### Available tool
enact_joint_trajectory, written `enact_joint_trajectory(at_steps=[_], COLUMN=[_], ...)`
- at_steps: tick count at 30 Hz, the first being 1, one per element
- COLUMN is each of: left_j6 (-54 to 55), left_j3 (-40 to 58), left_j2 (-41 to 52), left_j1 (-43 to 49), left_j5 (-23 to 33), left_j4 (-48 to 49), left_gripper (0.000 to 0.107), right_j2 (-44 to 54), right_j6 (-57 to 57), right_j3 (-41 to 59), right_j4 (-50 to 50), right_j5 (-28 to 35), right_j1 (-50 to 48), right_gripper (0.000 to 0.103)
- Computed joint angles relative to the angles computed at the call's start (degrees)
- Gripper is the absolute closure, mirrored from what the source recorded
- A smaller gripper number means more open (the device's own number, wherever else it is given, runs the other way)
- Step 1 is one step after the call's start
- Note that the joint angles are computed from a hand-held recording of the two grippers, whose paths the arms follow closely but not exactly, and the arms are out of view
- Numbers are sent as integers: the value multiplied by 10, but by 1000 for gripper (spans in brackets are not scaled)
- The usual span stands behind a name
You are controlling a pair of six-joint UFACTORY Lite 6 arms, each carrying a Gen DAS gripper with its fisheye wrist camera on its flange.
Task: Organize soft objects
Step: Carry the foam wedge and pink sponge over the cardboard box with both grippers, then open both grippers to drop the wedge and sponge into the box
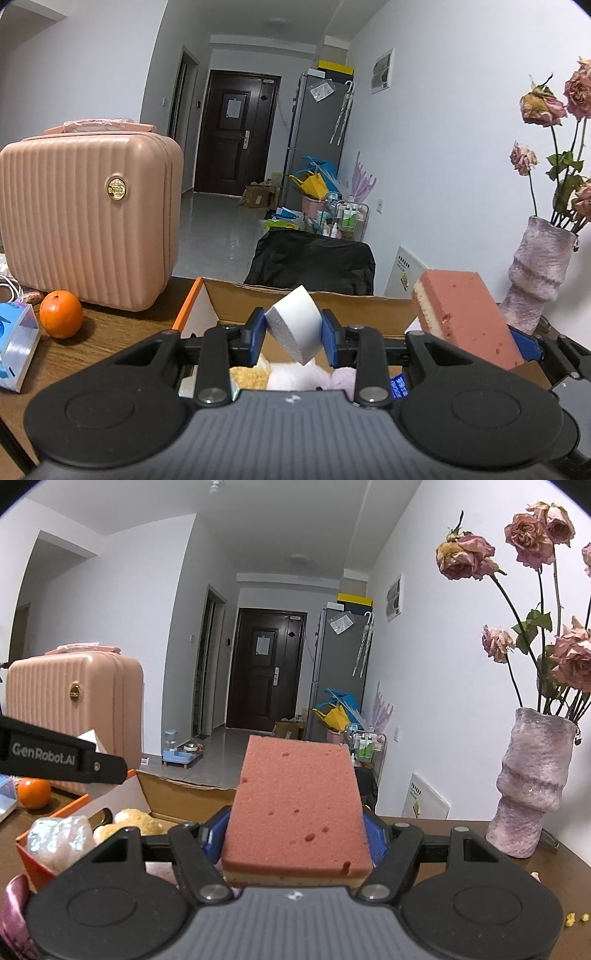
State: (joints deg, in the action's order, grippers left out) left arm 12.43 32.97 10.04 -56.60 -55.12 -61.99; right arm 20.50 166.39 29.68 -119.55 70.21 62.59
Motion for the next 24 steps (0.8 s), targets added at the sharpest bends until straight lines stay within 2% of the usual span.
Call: enact_joint_trajectory(at_steps=[24], left_j6=[7], left_j3=[98], left_j2=[103], left_j1=[72], left_j5=[51], left_j4=[20], left_gripper=[74], right_j2=[71], right_j6=[-22], right_j3=[94], right_j4=[-56], right_j5=[-59], right_j1=[-72], right_gripper=[33])
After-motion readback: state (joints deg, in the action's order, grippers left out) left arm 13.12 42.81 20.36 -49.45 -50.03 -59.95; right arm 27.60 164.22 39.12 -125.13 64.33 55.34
